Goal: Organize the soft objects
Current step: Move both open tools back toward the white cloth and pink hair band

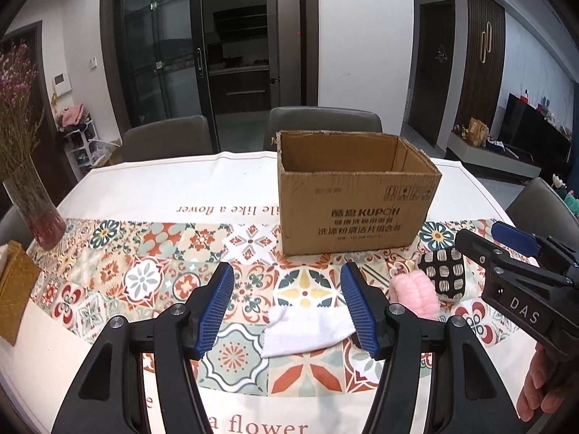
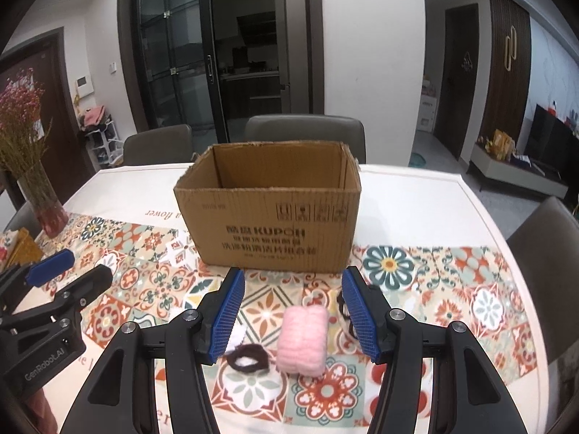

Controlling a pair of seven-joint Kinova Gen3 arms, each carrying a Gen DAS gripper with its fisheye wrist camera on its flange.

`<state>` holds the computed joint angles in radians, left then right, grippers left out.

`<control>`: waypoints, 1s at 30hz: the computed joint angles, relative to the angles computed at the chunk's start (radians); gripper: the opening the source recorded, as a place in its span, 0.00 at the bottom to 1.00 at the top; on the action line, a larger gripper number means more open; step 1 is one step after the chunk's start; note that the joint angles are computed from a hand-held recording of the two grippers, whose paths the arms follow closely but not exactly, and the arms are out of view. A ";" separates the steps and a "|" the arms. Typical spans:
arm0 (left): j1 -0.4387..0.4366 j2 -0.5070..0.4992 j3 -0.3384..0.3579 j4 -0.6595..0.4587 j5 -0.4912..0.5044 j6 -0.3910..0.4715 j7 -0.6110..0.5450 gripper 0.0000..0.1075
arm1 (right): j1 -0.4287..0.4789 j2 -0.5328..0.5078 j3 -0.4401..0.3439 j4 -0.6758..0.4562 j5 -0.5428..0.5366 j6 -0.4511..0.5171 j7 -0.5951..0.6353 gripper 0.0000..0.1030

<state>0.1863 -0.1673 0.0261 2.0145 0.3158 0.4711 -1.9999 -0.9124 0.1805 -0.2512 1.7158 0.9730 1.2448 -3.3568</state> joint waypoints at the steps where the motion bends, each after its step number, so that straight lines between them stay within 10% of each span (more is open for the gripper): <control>1: 0.000 -0.002 0.001 0.012 -0.002 -0.006 0.000 0.56 | -0.003 0.000 -0.001 0.009 0.001 -0.001 -0.016 0.55; 30: 0.004 0.068 -0.018 0.153 0.175 -0.090 -0.187 0.56 | -0.099 0.076 -0.014 0.137 0.064 0.008 -0.243 0.63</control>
<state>0.1902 -0.0992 0.0076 2.1676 0.4904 0.3816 -2.1871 -1.0117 0.2561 -0.2649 1.8530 1.0372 1.2525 -3.5993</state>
